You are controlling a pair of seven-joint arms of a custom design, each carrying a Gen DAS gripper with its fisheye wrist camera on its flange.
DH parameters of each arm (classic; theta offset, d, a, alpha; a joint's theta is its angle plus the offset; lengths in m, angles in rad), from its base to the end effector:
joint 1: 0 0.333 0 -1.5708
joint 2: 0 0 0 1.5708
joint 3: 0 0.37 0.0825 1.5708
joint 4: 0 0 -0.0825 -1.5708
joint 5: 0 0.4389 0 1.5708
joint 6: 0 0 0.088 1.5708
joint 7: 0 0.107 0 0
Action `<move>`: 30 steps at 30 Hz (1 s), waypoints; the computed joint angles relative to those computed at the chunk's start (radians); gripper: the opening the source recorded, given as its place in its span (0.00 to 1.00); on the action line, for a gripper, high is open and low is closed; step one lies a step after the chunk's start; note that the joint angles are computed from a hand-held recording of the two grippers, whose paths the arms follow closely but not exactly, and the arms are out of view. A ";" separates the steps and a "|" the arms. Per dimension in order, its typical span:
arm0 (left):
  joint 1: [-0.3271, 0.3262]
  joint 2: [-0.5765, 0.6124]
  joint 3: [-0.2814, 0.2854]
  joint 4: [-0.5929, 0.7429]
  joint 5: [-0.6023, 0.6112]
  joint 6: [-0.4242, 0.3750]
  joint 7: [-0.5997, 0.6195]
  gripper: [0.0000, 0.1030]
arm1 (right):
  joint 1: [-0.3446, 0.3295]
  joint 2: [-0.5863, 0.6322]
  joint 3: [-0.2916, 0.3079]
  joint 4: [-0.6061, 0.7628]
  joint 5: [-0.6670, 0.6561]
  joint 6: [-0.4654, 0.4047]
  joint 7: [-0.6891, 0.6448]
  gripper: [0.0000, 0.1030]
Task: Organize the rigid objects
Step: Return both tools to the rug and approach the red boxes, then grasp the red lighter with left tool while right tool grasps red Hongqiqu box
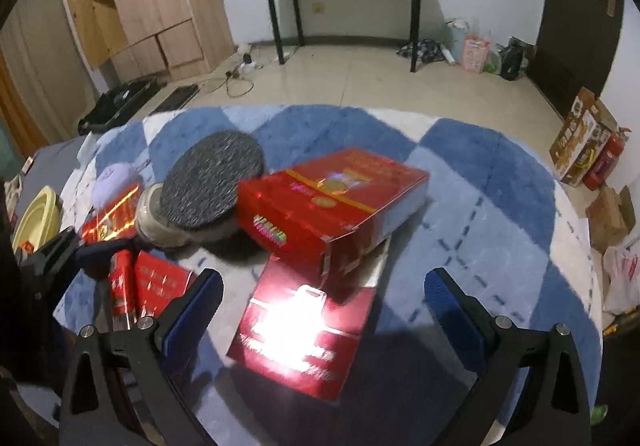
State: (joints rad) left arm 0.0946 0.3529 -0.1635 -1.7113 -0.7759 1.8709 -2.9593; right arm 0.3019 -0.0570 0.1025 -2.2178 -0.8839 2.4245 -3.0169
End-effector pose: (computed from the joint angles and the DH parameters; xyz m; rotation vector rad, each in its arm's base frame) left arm 0.7026 -0.0901 0.4197 0.0970 -2.7771 1.1445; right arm 0.5393 0.2281 0.4522 -1.1330 2.3697 -0.7877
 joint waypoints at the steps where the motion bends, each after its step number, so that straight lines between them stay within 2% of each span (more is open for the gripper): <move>1: -0.003 0.010 0.002 0.017 0.024 -0.016 -0.021 0.76 | 0.000 0.004 -0.001 0.003 0.011 0.006 -0.015 1.00; 2: -0.006 0.029 0.006 0.051 0.053 -0.061 -0.055 0.72 | 0.000 0.008 -0.004 0.006 0.022 0.014 -0.027 1.00; 6: -0.006 0.037 0.011 0.073 0.066 -0.065 -0.105 0.50 | -0.006 0.030 -0.013 0.022 0.072 0.024 -0.061 1.00; 9: -0.004 0.056 0.012 0.108 0.083 -0.091 -0.156 0.46 | -0.004 0.044 -0.015 0.035 0.087 0.009 -0.080 0.98; 11: -0.005 0.049 0.010 0.094 0.081 -0.065 -0.165 0.48 | 0.000 0.059 -0.013 0.054 0.095 -0.021 -0.099 0.89; 12: -0.005 0.043 0.008 0.083 0.076 -0.055 -0.167 0.53 | 0.004 0.071 -0.012 0.069 0.106 -0.049 -0.120 0.83; 14: -0.006 0.036 0.008 0.071 0.084 -0.046 -0.165 0.54 | 0.013 0.101 -0.010 0.102 0.114 -0.106 -0.160 0.80; 16: -0.005 0.042 0.009 0.085 0.102 -0.068 -0.163 0.48 | 0.020 0.109 -0.013 0.111 0.108 -0.114 -0.177 0.73; 18: -0.001 0.053 0.011 0.114 0.113 -0.094 -0.169 0.34 | 0.024 0.095 -0.015 0.100 0.108 -0.111 -0.194 0.66; 19: 0.001 0.058 0.012 0.125 0.110 -0.090 -0.173 0.32 | 0.025 0.086 -0.015 0.092 0.109 -0.110 -0.198 0.63; 22: 0.004 0.083 0.012 0.158 0.104 -0.098 -0.216 0.32 | 0.024 0.059 -0.015 0.069 0.111 -0.114 -0.196 0.59; 23: 0.002 0.086 0.010 0.158 0.104 -0.093 -0.225 0.37 | 0.023 0.056 -0.014 0.066 0.108 -0.115 -0.191 0.59; 24: 0.000 0.077 0.010 0.143 0.108 -0.073 -0.222 0.48 | 0.022 0.060 -0.013 0.067 0.107 -0.116 -0.191 0.59; 25: -0.002 0.070 0.009 0.132 0.114 -0.062 -0.215 0.51 | 0.022 0.066 -0.012 0.072 0.110 -0.123 -0.198 0.59; 30: -0.008 0.051 0.014 0.120 0.164 -0.079 -0.194 0.51 | 0.032 0.091 -0.010 0.105 0.115 -0.166 -0.216 0.60</move>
State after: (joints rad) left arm 0.0866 0.4036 -0.1494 -1.5912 -0.6116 1.7923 -3.1533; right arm 0.3342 0.0342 0.0929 -2.1131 -0.7692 2.2582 -3.2328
